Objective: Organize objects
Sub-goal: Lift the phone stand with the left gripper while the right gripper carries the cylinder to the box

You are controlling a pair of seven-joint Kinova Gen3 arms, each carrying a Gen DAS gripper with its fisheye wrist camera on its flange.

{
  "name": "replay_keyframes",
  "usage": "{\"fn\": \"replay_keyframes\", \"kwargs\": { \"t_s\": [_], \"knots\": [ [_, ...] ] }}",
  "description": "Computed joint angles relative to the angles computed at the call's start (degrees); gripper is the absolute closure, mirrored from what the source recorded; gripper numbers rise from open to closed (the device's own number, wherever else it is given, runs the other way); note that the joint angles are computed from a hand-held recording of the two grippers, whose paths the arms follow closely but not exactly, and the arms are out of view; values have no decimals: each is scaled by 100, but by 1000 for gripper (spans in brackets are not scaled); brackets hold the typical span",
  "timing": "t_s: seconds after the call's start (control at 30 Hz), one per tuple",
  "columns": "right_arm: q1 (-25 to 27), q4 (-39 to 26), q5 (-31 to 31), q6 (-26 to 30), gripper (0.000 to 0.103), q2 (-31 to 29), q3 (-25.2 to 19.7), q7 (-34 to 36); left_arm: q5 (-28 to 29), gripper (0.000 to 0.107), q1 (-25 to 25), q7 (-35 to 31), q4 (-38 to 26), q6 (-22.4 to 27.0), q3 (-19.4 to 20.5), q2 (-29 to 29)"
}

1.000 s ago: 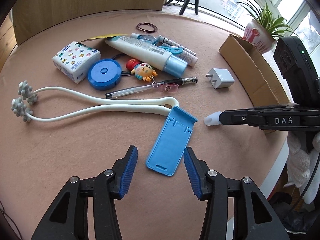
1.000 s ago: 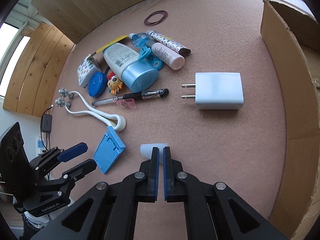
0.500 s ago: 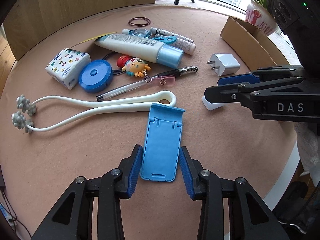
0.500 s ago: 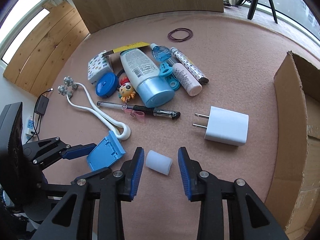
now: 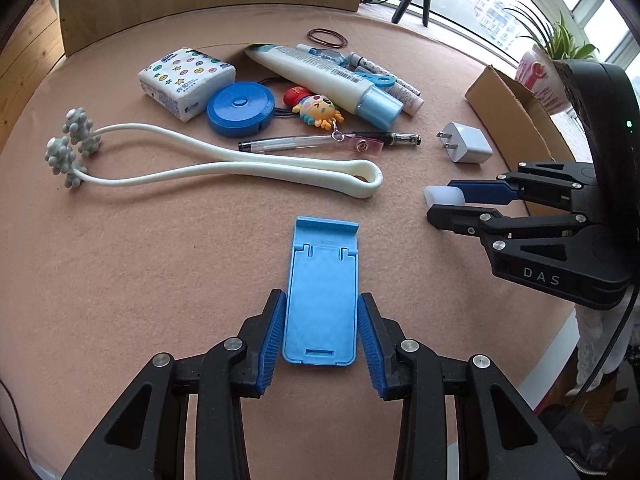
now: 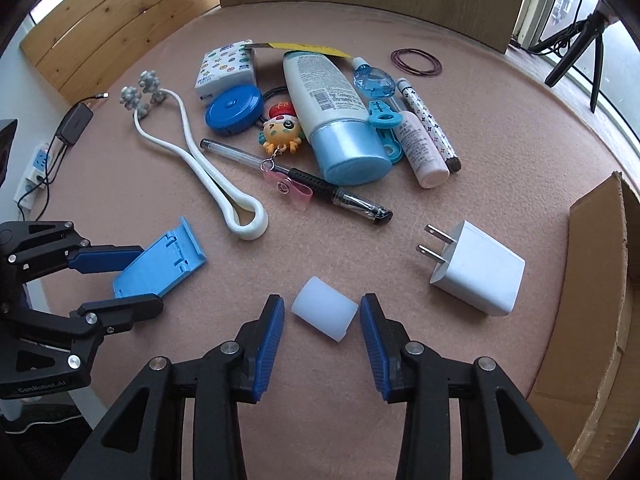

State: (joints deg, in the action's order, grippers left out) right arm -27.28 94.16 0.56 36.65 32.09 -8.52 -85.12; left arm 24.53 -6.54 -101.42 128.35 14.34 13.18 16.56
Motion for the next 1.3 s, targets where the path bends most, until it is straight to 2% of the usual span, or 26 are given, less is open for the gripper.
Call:
{"fn": "replay_keyframes", "kwargs": {
  "t_s": [0.07,0.13,0.2,0.33,0.5,0.6,0.77,0.93,1.1,1.23,1.3],
  "knots": [
    [-157,86,157,-70,78,-54,124,-117,217,68,-182,-73,67,-75,156,-12],
    [-83,151,81,-128,82,-92,88,-185,442,68,-382,-173,134,-150,330,-24],
    [66,255,-80,-238,93,-135,18,-222,717,68,-649,-348,211,-220,567,-39],
    [604,521,-762,-487,93,-239,-305,-170,919,68,-664,-345,314,-322,602,-107],
    [1225,909,-1497,-744,93,-524,-650,106,1431,68,-1077,-678,410,-358,966,-231],
    [1376,1158,-1757,-903,93,-855,-713,297,1644,68,-1026,-799,385,-282,893,-375],
    [1829,1467,-2295,-1081,93,-1333,-811,804,1613,68,-364,-620,145,-207,415,-541],
    [1916,1751,-2461,-1187,93,-1756,-513,952,871,68,615,238,-300,-72,-148,-552],
    [2156,2085,-2633,-1274,93,-2141,-256,1143,228,68,1192,910,-795,66,-263,-446],
    [2224,2307,-2635,-1391,93,-2378,-2,1151,-78,68,1443,1185,-1241,140,-133,-244],
    [2388,2373,-2822,-1385,93,-2443,39,1367,-284,68,1645,1359,-1518,199,-148,-97]
  ]
}}
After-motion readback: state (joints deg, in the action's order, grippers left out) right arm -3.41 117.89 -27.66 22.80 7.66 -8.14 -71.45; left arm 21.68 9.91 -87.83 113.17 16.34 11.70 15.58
